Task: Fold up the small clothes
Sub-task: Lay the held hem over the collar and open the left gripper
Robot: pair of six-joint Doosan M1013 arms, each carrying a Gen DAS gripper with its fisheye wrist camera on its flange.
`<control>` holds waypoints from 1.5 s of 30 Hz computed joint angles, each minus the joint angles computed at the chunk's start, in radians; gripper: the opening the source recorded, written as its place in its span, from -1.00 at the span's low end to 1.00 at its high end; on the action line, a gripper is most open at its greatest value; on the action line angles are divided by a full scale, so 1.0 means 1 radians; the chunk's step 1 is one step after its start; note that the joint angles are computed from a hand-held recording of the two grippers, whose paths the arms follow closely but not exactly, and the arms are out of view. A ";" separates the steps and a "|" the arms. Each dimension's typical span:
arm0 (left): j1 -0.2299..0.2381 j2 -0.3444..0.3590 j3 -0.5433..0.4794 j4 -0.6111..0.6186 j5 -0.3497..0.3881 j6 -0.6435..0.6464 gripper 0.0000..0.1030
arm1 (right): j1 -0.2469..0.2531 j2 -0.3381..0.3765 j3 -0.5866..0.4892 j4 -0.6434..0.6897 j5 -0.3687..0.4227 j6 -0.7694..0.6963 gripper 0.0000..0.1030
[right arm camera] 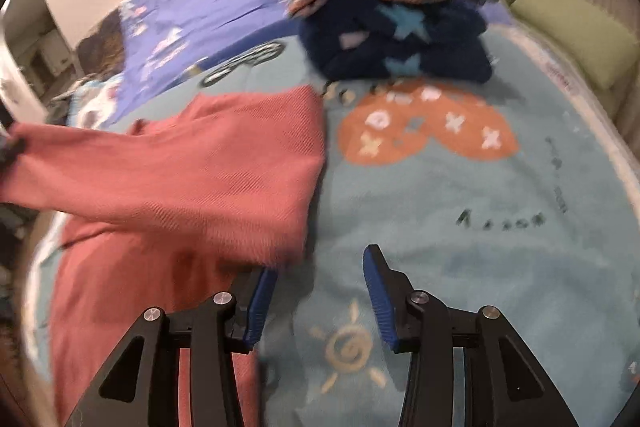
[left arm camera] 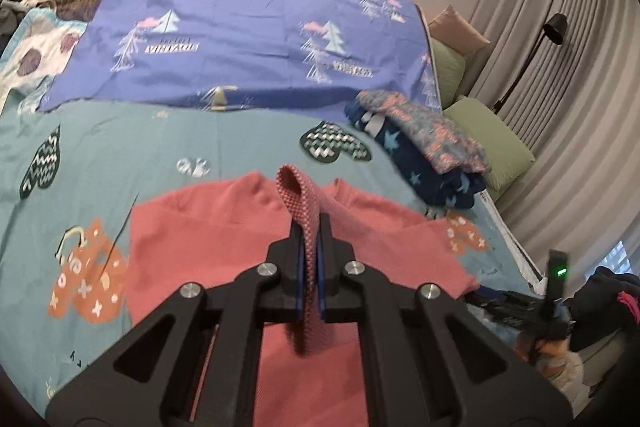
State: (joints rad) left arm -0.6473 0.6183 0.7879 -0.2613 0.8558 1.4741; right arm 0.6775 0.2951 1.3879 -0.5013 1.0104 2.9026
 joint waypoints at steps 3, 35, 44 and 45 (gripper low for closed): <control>0.004 0.004 0.003 -0.012 0.009 0.000 -0.89 | -0.015 -0.061 0.073 -0.002 -0.187 0.003 -0.12; 0.058 0.002 0.104 0.252 0.026 -0.281 -0.13 | -0.021 0.030 -0.043 0.061 -0.110 -0.258 -0.06; 0.015 -0.002 0.108 0.269 0.021 -0.190 0.10 | 0.022 0.126 -0.148 -0.079 0.148 -0.203 -0.51; 0.007 0.009 0.099 0.295 0.051 -0.191 0.10 | 0.014 0.101 -0.111 -0.068 0.108 -0.132 -0.52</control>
